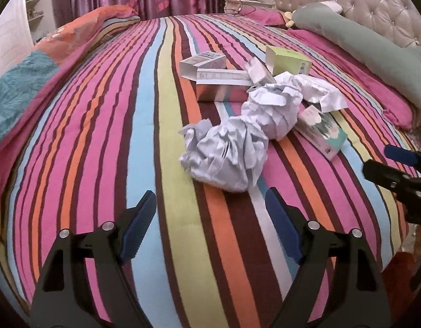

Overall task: Collect trash
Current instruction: 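Move both tools back over the bed toward the remaining trash, then grasp the crumpled white paper with the left tool while the right tool grasps the green tissue pack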

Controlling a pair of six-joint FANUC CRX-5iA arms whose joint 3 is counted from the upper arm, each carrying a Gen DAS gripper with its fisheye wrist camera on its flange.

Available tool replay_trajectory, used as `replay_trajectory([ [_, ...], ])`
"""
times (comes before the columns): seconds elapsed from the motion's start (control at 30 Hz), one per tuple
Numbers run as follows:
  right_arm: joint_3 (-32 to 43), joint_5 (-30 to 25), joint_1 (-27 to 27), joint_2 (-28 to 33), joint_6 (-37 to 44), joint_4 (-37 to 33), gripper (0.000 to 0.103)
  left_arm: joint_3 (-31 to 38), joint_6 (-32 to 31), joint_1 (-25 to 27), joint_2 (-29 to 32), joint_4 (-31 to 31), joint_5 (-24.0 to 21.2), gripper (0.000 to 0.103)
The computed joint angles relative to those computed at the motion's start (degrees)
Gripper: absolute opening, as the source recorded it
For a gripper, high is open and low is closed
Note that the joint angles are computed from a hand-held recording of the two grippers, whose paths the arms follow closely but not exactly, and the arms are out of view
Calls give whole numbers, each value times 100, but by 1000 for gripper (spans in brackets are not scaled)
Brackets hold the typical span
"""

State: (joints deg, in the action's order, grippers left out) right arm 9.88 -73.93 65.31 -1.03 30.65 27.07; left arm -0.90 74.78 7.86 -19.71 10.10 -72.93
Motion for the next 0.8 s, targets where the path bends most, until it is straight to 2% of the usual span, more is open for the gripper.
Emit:
replay_trajectory([
  [0.2,260,40,-255,243,336,-267,95,208,26,-163,313,-169,57,80],
  [0.37,393,76,-381,385,544,-393,95,242,4,-125,470,20,133,80],
  [0.57,567,46,-516,594,785,-474,95,410,-67,-293,742,-47,131,80],
  [0.8,765,-16,-667,828,1011,-615,95,690,150,-412,1060,-148,41,80],
])
